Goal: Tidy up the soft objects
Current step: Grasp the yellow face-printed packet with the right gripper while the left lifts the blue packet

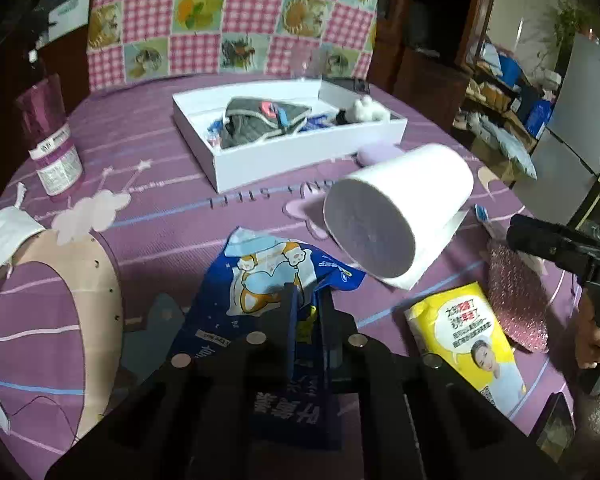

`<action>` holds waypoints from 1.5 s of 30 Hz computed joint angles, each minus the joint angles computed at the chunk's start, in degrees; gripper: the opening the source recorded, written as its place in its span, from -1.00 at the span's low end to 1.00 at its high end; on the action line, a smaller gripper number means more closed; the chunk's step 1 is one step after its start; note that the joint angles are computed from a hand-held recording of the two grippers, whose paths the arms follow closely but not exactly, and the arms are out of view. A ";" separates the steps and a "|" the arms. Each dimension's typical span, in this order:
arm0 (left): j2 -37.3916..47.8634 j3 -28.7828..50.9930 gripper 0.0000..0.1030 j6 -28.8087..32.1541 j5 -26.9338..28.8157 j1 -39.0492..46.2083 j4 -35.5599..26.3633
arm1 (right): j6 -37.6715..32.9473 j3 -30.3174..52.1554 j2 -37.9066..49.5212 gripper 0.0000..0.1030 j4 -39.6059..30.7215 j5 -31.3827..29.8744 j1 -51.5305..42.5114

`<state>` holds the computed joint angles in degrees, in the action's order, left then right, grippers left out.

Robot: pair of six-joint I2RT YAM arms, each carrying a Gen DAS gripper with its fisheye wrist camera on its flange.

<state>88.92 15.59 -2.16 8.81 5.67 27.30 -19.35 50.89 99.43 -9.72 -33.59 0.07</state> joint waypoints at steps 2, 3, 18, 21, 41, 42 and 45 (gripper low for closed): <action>-0.71 -0.60 -0.89 -0.20 0.01 0.17 0.78 | -0.04 0.00 0.07 0.44 0.10 -0.10 -0.06; -0.58 -0.54 -0.89 -0.32 0.42 0.45 0.80 | -0.08 0.02 0.15 0.44 0.17 -0.13 -0.05; -0.59 -1.84 -0.89 -2.03 2.96 2.50 4.13 | -1.00 1.14 -4.28 0.44 -8.34 -4.26 4.57; -0.82 -2.37 -0.89 -2.71 3.59 3.09 5.12 | 0.52 0.45 -5.93 0.44 -11.15 0.99 9.21; -4.38 -4.08 -0.93 -3.53 -5.77 -0.55 4.41 | 11.87 1.64 -3.34 0.10 -17.22 27.78 26.29; -4.74 -4.33 -0.94 -3.53 -5.92 -0.56 4.51 | 11.85 1.82 -3.50 0.05 -17.71 26.95 25.59; -6.16 -4.98 -0.95 -3.46 -6.72 -0.58 4.63 | 11.09 3.17 -3.43 0.00 -19.83 23.94 23.40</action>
<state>82.76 10.61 -5.62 2.09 5.09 31.93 -8.26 54.06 96.00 -29.55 -9.64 23.46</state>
